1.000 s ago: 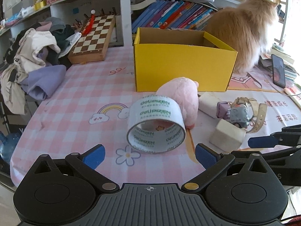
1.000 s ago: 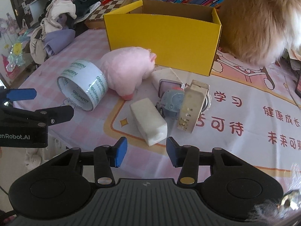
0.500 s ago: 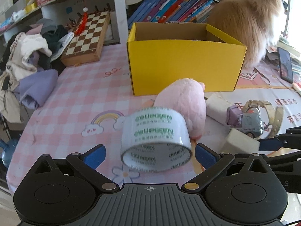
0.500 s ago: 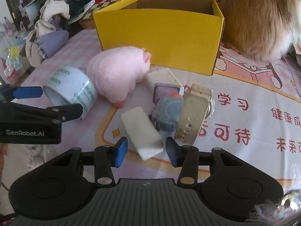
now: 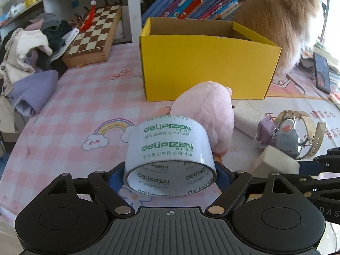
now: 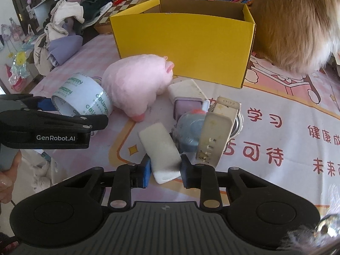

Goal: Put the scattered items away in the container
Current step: 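Grasp the tape roll with the left gripper while the right gripper grasps the white block, then carry the tape roll and white block with both grippers over the yellow box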

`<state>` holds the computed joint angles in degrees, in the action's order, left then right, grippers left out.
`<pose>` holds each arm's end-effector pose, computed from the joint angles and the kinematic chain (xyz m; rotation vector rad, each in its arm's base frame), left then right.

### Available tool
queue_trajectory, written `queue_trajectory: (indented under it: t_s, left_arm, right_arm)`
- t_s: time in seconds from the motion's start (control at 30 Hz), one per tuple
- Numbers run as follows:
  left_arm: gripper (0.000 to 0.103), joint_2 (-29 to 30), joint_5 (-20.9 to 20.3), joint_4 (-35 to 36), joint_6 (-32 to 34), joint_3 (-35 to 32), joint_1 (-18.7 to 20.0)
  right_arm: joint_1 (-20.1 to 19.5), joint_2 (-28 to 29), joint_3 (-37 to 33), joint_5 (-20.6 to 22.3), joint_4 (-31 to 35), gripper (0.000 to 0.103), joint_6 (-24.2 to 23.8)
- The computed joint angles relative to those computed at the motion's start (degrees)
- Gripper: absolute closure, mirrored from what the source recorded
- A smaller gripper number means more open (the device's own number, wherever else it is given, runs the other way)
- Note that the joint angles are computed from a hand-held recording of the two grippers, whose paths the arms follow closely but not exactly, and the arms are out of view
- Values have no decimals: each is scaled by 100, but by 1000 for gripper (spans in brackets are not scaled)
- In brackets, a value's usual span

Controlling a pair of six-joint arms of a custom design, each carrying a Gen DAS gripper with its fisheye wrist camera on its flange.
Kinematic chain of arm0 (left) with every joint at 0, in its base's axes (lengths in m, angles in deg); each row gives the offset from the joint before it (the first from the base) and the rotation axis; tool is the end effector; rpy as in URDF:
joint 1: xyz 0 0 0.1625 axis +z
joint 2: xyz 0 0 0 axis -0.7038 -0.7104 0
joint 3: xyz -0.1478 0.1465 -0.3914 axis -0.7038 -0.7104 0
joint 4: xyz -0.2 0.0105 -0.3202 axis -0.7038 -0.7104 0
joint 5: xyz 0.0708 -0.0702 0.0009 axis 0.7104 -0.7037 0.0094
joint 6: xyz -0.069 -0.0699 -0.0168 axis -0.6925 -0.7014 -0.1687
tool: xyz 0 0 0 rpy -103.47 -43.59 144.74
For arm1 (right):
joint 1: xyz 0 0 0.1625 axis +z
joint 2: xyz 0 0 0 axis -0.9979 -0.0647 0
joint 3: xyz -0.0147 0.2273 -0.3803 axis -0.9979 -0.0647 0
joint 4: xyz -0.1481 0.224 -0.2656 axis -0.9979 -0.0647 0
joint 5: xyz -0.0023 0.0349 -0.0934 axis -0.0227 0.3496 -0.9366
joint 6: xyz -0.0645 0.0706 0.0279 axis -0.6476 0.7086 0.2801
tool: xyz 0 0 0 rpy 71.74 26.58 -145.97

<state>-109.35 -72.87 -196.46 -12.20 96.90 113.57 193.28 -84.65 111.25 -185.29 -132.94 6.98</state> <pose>-0.0667 -0.6661 0.1773 1.0293 2.3600 -0.5837 0.2428 -0.5673 0.0127 0.2147 -2.3384 0.8428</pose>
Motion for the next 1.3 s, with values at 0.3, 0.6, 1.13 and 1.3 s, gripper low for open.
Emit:
queue_trajectory:
  t_s: [0.3,0.6,1.13,1.3]
  left_arm:
    - [18,-244,-254,-2,-142,125,136]
    - [18,-490,-503,29,-96,282,189]
    - [18,-854,-1005,201,106,437,279]
    - [18,-922,-1159,226,220,442,221]
  right_arm:
    - [111,-2,43,-100,73,79,79]
    - [291,32,38,-285,106,79,117]
    - [602,154,-22,-622,-267,80,25]
    - [674,140,-59,-658,-505,80,-186]
